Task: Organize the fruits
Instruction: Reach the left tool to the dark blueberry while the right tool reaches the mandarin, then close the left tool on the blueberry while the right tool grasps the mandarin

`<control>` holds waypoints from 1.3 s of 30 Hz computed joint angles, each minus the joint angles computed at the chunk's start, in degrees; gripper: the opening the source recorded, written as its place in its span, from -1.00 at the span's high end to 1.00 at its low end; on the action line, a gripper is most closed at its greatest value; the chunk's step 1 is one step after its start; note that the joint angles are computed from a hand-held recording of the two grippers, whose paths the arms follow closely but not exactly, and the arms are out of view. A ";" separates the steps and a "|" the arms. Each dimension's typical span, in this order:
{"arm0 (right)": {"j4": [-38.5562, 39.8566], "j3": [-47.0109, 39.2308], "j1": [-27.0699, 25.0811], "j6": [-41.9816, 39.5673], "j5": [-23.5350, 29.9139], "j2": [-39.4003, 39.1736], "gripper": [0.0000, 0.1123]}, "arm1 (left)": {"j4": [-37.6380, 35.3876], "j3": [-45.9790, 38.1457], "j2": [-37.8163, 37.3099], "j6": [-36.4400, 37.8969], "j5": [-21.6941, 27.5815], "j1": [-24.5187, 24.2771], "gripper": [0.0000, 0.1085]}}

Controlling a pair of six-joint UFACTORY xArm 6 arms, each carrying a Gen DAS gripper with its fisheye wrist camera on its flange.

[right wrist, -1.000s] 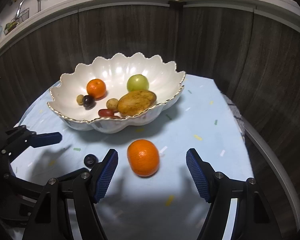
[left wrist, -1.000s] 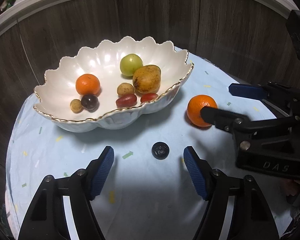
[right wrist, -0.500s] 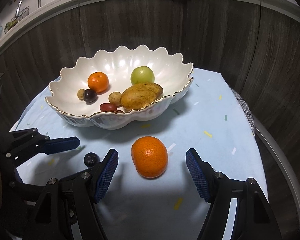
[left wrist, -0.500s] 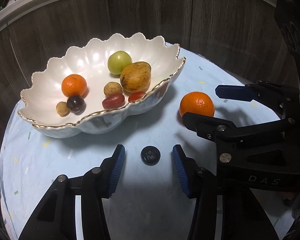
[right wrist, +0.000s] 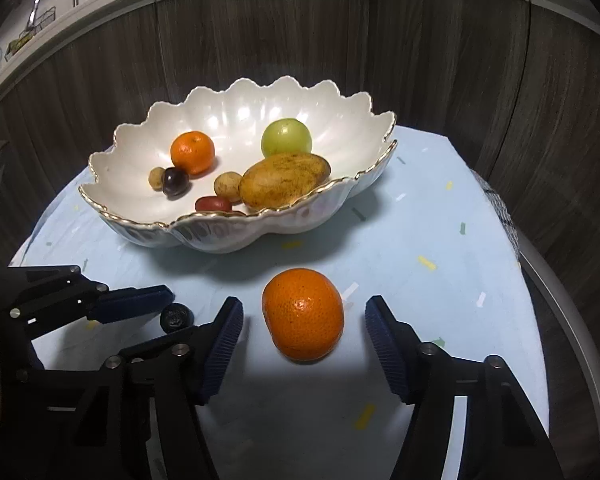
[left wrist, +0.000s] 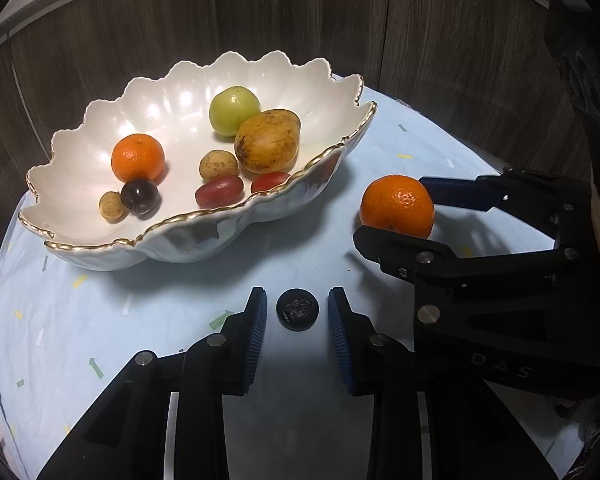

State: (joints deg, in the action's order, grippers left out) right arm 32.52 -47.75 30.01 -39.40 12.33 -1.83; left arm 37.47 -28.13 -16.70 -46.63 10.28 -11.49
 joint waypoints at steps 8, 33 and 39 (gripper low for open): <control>1.64 -1.02 -0.52 -0.82 2.28 0.58 0.27 | -1.23 0.21 -0.09 1.16 -0.47 -0.47 0.60; 3.35 2.60 -0.38 0.20 2.39 -5.61 0.30 | -2.64 2.22 -8.51 1.45 5.54 -2.37 0.64; 1.78 4.54 -0.14 2.58 2.77 -8.75 0.30 | -3.62 2.80 -12.17 2.27 7.99 -2.79 0.64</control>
